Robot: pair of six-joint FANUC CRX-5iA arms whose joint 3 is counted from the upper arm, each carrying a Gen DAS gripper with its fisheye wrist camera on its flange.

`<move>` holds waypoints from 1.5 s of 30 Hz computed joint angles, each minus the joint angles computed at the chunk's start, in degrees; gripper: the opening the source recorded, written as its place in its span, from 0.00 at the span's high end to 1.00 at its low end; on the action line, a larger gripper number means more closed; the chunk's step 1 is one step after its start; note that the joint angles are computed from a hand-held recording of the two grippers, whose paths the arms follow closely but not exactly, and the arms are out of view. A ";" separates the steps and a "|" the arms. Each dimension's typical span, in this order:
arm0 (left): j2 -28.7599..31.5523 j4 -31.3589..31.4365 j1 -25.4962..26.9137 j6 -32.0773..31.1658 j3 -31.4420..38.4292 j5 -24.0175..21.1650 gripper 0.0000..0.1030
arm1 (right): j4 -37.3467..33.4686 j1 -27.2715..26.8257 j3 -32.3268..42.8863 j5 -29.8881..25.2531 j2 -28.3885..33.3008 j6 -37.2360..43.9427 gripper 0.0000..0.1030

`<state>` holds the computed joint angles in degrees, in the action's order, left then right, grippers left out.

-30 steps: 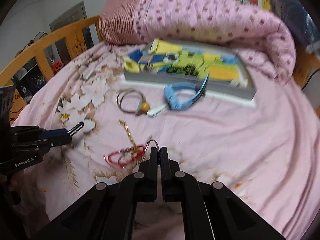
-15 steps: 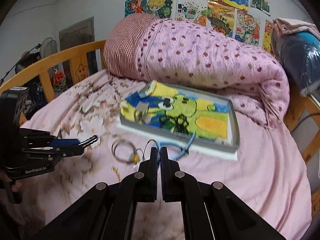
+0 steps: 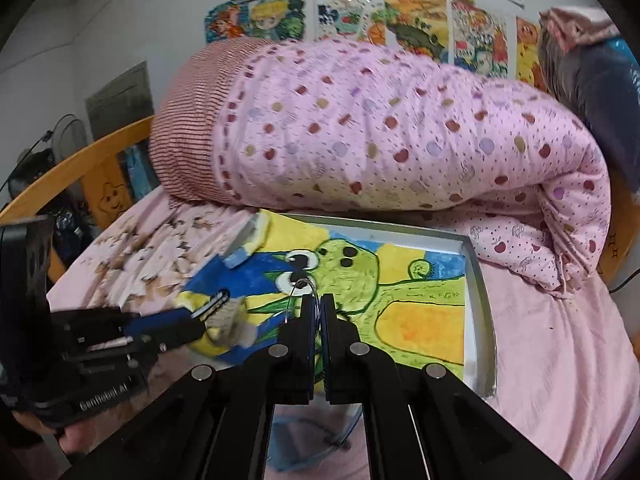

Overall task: Organize jewelry
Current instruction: 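Carry the strap and rings over the tray and open both tools, then withdraw both tools from the tray toward the red string bracelet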

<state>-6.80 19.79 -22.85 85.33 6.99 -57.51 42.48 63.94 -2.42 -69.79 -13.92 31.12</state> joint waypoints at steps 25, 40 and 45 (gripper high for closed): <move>7.98 -2.14 -3.71 8.65 4.46 -1.40 0.59 | -7.77 -6.74 -8.64 -0.47 -5.91 -5.90 0.84; -2.46 -11.00 -6.54 12.04 2.35 4.53 0.23 | 13.28 10.42 -17.10 -8.05 -15.73 -24.56 0.23; -6.33 -15.15 -7.99 14.54 1.35 4.26 0.01 | 20.26 18.07 -19.40 -13.28 -17.37 -30.73 0.01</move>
